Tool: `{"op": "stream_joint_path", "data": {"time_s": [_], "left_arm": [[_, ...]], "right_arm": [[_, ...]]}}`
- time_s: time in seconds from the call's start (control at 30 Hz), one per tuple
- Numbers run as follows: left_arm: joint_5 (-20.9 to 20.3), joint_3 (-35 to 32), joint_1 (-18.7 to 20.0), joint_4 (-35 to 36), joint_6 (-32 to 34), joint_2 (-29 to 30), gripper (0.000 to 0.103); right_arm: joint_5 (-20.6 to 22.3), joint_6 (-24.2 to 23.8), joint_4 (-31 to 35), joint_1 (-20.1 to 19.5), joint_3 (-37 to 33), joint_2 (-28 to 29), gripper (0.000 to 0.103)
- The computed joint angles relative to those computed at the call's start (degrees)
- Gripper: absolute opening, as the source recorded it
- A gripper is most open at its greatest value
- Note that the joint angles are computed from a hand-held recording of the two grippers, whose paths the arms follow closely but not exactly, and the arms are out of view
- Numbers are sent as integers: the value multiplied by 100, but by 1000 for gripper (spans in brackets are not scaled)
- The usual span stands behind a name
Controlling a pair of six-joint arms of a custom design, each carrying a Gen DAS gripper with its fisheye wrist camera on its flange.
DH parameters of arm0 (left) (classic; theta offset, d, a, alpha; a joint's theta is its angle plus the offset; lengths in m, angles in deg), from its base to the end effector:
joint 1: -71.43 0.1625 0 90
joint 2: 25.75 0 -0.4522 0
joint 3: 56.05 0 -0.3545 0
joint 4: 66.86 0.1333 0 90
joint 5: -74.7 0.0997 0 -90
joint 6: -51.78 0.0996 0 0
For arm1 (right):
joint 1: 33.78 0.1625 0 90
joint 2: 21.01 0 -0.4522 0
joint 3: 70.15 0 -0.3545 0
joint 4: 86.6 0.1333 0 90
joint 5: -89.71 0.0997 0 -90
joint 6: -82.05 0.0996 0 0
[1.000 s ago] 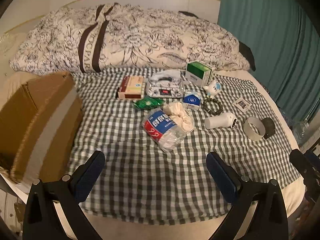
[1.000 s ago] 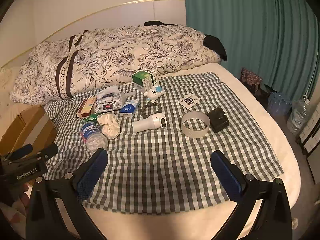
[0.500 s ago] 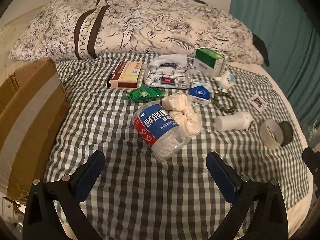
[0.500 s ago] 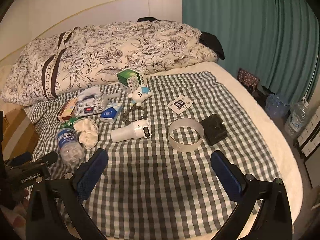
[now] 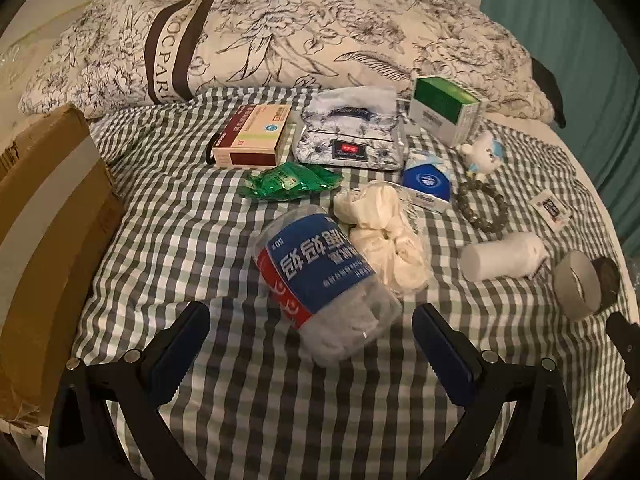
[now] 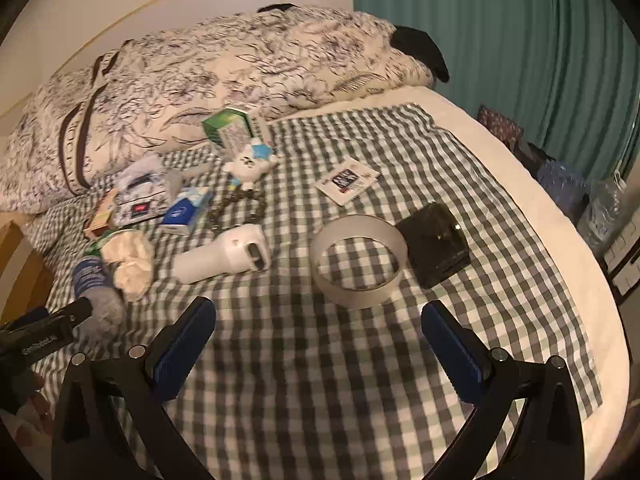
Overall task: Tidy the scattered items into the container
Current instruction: 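Grasp the blue-labelled water bottle with the left tool while the right tool grasps the clear tape roll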
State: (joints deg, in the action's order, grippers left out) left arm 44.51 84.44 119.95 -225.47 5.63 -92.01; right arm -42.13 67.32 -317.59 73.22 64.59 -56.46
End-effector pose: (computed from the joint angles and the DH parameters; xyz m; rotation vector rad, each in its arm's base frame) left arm -0.0825 -0.4245 0.1757 -0.0276 2.2025 -0.7988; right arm 0.1911 -0.3964 0.0858 0.3048 -2.2903 0.8880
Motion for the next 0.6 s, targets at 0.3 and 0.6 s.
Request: {"op": "stream_joint_path", "data": {"time_s": [0.3, 0.6], "left_arm": [[46, -314, 287, -255, 236, 518, 103], [46, -646, 640, -263, 248, 844, 103]], "right_arm": [[-284, -244, 565, -368, -574, 109, 103], [-332, -441, 962, -560, -1009, 259, 103]]}}
